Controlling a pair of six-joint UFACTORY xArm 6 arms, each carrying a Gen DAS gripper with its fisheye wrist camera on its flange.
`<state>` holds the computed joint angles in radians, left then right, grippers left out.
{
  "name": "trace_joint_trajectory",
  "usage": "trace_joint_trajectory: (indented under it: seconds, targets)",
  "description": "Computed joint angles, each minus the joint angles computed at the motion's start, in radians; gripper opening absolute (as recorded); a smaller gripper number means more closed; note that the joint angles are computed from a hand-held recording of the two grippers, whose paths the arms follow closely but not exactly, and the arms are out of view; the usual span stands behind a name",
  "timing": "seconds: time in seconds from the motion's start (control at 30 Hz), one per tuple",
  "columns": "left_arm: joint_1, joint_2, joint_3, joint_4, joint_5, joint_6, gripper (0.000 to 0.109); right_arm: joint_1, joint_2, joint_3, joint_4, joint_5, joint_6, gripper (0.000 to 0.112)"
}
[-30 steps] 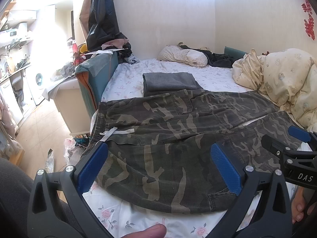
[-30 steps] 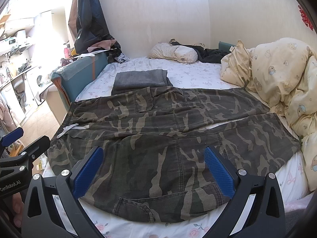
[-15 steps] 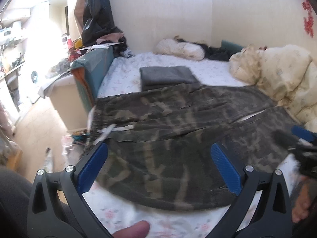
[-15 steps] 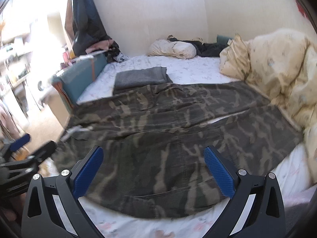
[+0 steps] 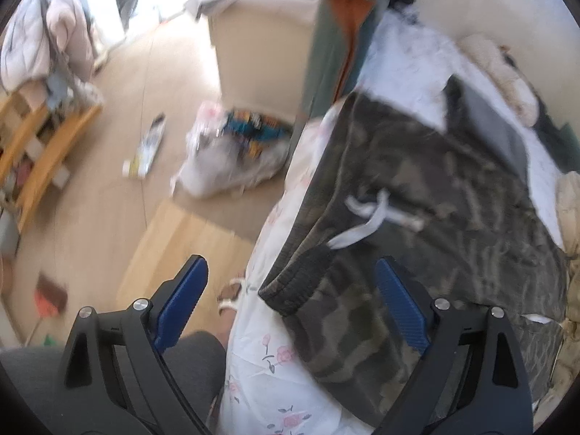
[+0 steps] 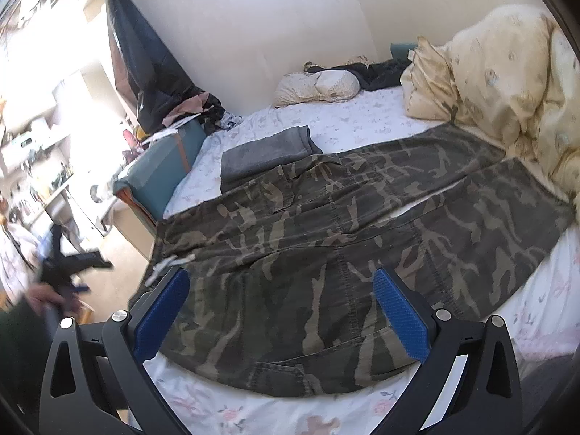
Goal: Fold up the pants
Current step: 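Grasp the ribbed pant cuff with the left gripper while the right gripper reaches the other cuff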
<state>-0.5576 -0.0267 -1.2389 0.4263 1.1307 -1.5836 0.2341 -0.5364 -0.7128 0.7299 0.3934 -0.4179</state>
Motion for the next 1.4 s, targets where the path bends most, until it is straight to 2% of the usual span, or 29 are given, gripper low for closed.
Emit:
trace_joint_trajectory:
  seconds: [0.07, 0.13, 0.2, 0.23, 0.3, 0.33, 0.37, 0.4, 0.43, 0.47, 0.53, 0.67, 0.73, 0.8, 0.9, 0.97, 1.03, 1.1, 1.27, 1.33, 1.4]
  targets:
    - [0.016, 0.023, 0.037, -0.060, -0.052, 0.014, 0.082, -0.010, 0.003, -0.007, 0.024, 0.021, -0.012, 0.103]
    - [0.024, 0.039, 0.092, -0.151, -0.135, -0.004, 0.070, -0.017, 0.009, -0.014, 0.030, 0.040, -0.014, 0.103]
    - [0.021, 0.048, 0.145, -0.201, -0.231, -0.063, 0.065, -0.030, 0.018, -0.027, 0.075, 0.076, -0.039, 0.103]
    - [0.016, 0.060, 0.149, -0.195, -0.250, -0.071, 0.065, -0.043, 0.023, -0.036, 0.135, 0.103, -0.074, 0.103]
    - [0.014, 0.103, 0.131, -0.178, -0.250, -0.047, 0.062, -0.056, 0.029, -0.043, 0.170, 0.119, -0.077, 0.103]
    - [0.020, 0.103, 0.148, -0.177, -0.288, -0.049, 0.054, -0.056, 0.034, -0.045, 0.163, 0.114, -0.071, 0.103]
    - [0.022, 0.101, 0.155, -0.169, -0.308, -0.065, 0.052, -0.057, 0.039, -0.046, 0.153, 0.112, -0.060, 0.103]
    - [0.020, 0.095, 0.155, -0.152, -0.306, -0.107, 0.045, -0.061, 0.043, -0.048, 0.145, 0.116, -0.050, 0.103]
    - [0.020, 0.094, 0.148, -0.145, -0.303, -0.124, 0.031, -0.064, 0.047, -0.049, 0.138, 0.118, -0.040, 0.103]
    - [0.020, 0.094, 0.136, -0.135, -0.295, -0.120, 0.029, -0.066, 0.051, -0.051, 0.133, 0.118, -0.032, 0.103]
    - [0.003, 0.086, 0.100, -0.063, -0.264, -0.118, 0.017, -0.068, 0.056, -0.049, 0.123, 0.109, -0.017, 0.103]
    - [-0.054, 0.084, -0.008, 0.097, -0.156, -0.083, 0.015, -0.067, 0.077, -0.062, 0.108, 0.109, 0.003, 0.103]
    - [-0.060, 0.090, -0.040, 0.092, -0.125, -0.047, 0.015, -0.076, 0.100, -0.075, 0.112, 0.139, 0.009, 0.103]
    - [-0.049, 0.088, -0.044, 0.057, -0.120, -0.045, 0.015, -0.099, 0.136, -0.095, 0.123, 0.210, 0.014, 0.103]
    - [-0.040, 0.097, -0.048, 0.016, -0.103, -0.057, 0.015, -0.156, 0.240, -0.141, 0.137, 0.442, 0.080, 0.103]
    - [-0.034, 0.088, -0.019, -0.014, -0.120, -0.076, 0.015, -0.184, 0.299, -0.120, 0.122, 0.558, 0.202, 0.103]
    - [-0.030, 0.079, 0.000, -0.029, -0.136, -0.089, 0.015, -0.188, 0.344, -0.098, 0.090, 0.581, 0.294, 0.103]
    - [-0.027, 0.076, 0.004, -0.038, -0.143, -0.084, 0.015, -0.178, 0.371, -0.092, 0.039, 0.516, 0.363, 0.102]
    - [-0.005, 0.074, 0.014, -0.083, -0.164, -0.031, 0.016, -0.202, 0.433, -0.102, -0.134, 0.216, 0.614, 0.102]
    - [-0.001, 0.068, 0.027, -0.095, -0.175, -0.031, 0.016, -0.232, 0.488, -0.135, -0.214, 0.155, 0.702, 0.103]
    - [-0.004, 0.066, 0.031, -0.089, -0.176, -0.034, 0.016, -0.261, 0.549, -0.204, -0.314, 0.138, 0.768, 0.103]
